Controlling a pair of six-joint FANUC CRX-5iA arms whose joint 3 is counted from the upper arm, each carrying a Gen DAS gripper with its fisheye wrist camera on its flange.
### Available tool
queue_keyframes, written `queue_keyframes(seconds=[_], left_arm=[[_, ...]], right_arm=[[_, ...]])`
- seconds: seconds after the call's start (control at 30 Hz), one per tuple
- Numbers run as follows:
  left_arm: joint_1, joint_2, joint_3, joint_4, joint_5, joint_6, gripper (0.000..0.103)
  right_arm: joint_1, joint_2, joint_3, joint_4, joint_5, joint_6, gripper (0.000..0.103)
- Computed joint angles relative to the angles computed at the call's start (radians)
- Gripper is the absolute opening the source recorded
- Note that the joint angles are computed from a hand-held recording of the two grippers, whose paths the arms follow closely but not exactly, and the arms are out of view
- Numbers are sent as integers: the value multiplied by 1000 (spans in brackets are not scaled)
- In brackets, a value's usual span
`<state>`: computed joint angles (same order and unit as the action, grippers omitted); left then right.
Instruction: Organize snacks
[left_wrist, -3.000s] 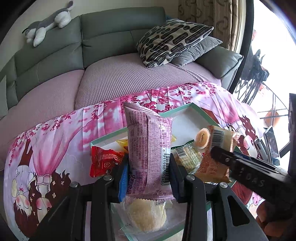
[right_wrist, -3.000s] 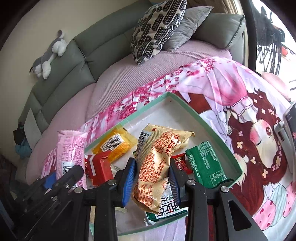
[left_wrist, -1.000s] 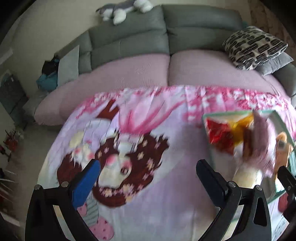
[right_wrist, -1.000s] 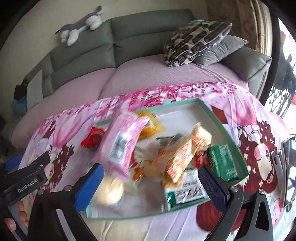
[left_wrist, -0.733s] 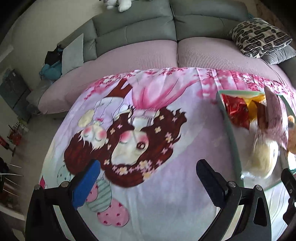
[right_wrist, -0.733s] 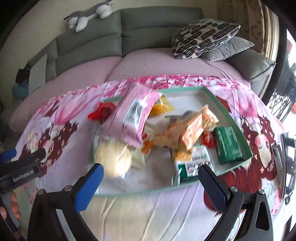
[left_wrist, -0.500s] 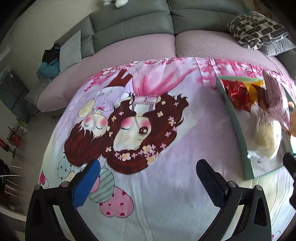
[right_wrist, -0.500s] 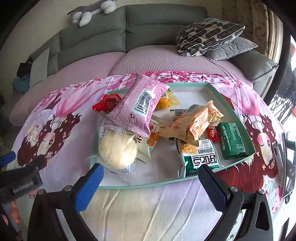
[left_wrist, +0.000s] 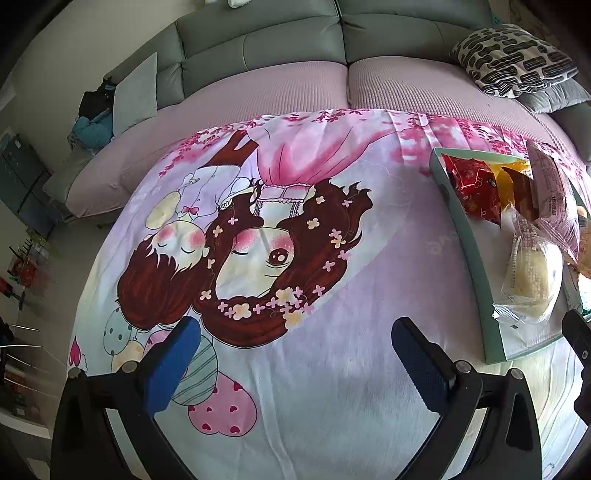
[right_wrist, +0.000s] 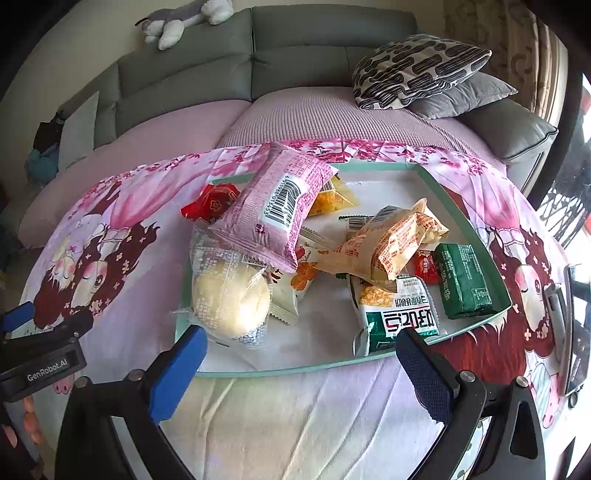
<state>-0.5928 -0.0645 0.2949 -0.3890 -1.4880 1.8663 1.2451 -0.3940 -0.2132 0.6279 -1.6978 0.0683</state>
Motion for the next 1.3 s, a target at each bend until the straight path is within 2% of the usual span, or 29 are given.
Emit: queue_keyframes(seconds=[1.3], left_arm=[[19,15,-2,34,-9,-7,103]], right_arm=[[-19,-2,-2,-29,-6,-2,103]])
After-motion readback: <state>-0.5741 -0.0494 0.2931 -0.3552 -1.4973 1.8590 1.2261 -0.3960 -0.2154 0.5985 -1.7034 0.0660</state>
